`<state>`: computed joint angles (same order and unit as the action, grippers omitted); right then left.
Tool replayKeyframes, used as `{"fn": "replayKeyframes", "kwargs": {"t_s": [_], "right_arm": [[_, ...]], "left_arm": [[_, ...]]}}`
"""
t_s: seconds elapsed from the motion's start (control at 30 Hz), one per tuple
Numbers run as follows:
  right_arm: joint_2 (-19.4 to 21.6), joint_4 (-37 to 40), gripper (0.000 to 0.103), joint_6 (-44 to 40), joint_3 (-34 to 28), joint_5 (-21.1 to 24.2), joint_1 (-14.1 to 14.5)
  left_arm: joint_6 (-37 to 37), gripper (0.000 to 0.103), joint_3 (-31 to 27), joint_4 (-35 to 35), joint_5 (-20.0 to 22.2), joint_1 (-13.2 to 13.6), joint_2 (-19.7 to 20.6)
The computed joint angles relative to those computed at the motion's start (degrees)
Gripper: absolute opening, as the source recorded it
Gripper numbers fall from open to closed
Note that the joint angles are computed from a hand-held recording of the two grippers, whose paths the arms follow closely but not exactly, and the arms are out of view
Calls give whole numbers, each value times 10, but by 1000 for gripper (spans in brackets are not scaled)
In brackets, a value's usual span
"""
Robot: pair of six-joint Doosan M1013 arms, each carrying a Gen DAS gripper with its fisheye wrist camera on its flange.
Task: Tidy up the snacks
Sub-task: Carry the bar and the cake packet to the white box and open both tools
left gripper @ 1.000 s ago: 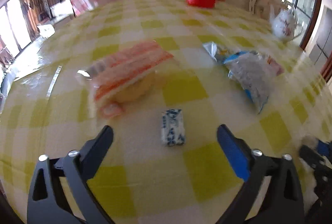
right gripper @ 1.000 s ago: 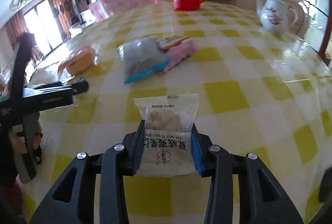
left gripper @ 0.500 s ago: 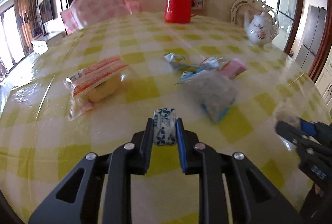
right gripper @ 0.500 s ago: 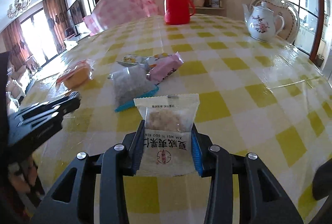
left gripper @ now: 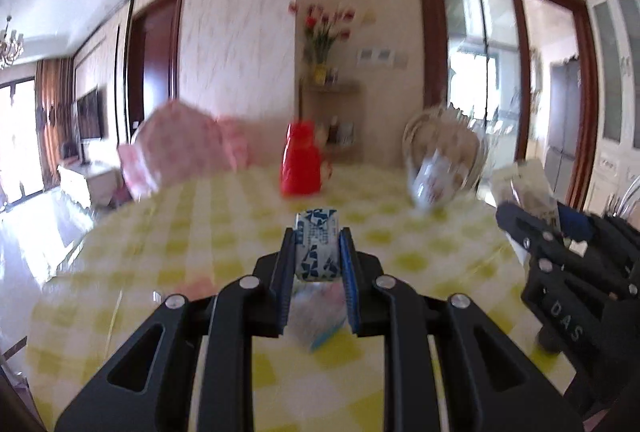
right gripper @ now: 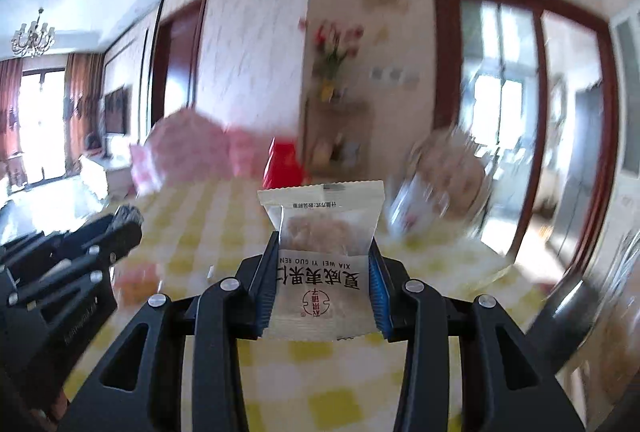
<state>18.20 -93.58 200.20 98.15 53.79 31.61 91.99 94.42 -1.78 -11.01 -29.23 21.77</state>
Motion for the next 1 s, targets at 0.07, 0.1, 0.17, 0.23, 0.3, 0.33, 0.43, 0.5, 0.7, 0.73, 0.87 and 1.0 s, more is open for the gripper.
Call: {"fn": "replayKeyframes", "kwargs": {"t_s": [0.07, 0.1, 0.17, 0.23, 0.3, 0.33, 0.43, 0.5, 0.7, 0.73, 0.87, 1.0], "right_arm": [[-14, -17, 40, -1, -1, 34, 9], [-23, -27, 40, -1, -2, 54, 15], [-34, -40, 40, -1, -2, 84, 25], [-46, -52, 40, 2, 3, 104, 36], [-54, -61, 40, 0, 7, 123, 48], [-56, -63, 40, -3, 9, 129, 53], [-61, -67, 40, -10, 13, 140, 68], [-63, -70, 40, -13, 16, 150, 79], [-64, -78, 40, -27, 15, 163, 103], [-63, -79, 40, -29, 13, 163, 105], [-54, -81, 40, -40, 1, 167, 110], [-45, -79, 40, -49, -12, 164, 112]], "left_arm": [[-23, 21, 6, 21, -20, -4, -17], [-41, 21, 11, 36, -33, -5, -27], [-34, 22, 24, 29, -61, -9, -48], [-50, 22, 35, 43, -76, -10, -63], [-56, 22, 48, 49, -94, -11, -81], [-55, 22, 56, 49, -100, -11, -88], [-75, 22, 74, 63, -112, -8, -105], [-79, 22, 88, 63, -120, -6, -116], [-92, 22, 111, 71, -129, 7, -138], [-93, 22, 111, 72, -130, 9, -139], [-96, 22, 118, 70, -139, 18, -145], [-103, 22, 131, 70, -152, 28, -156]]}}
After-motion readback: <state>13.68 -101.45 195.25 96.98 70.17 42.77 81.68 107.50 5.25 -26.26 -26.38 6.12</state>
